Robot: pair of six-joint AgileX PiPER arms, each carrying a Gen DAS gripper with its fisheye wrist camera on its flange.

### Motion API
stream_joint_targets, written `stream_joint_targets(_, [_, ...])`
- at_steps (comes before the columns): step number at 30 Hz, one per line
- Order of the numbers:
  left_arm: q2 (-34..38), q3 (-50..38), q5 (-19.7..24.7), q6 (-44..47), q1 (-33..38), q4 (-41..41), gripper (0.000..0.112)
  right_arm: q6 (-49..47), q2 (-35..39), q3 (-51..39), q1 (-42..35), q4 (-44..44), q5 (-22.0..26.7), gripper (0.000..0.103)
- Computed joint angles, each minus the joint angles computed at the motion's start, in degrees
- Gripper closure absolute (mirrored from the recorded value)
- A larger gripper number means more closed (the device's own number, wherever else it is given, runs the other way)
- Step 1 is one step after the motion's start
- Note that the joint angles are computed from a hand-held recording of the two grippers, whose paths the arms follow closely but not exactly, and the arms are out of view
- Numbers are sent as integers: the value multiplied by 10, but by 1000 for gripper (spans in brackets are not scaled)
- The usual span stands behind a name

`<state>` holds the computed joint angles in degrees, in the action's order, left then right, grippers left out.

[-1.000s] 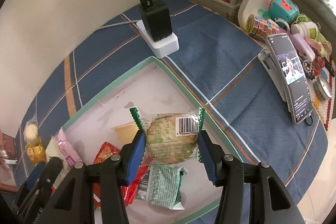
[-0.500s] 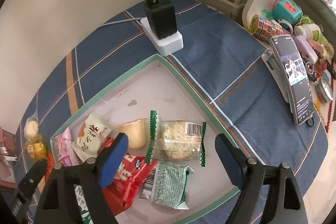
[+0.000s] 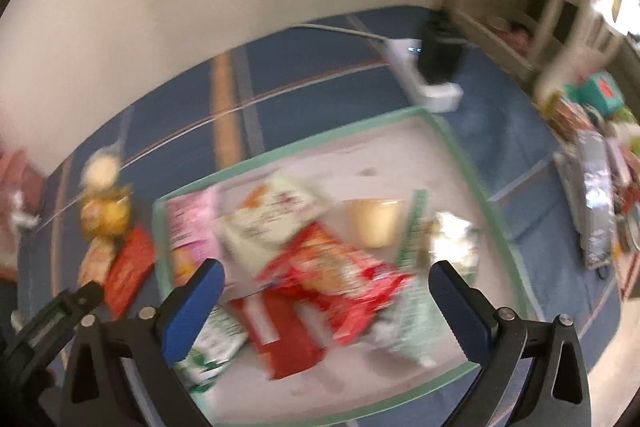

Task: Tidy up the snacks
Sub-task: 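Move both open tools back over the remaining snacks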

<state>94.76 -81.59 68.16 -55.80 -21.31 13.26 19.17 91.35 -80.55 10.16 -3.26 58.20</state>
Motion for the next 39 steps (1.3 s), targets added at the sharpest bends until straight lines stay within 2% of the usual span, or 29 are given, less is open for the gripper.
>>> stream_joint_targets(9, [-56, 66, 8, 31, 62, 25, 18, -1, 6, -5, 94, 18, 8, 0])
stream_joint_targets(19, [-124, 135, -21, 48, 154, 3, 18, -20, 18, -1, 129, 38, -10, 0])
stream_joint_targets(28, [-103, 130, -47, 93, 177, -33, 17, -4, 50, -12, 126, 40, -8, 0])
stream_joint_targets(33, [-66, 96, -46, 120, 173, -20, 17, 12, 73, -35, 136, 31, -5, 0])
stream_joint_targets(39, [-24, 64, -66, 184, 180, -41, 18, 33, 109, -83, 149, 14, 9, 0])
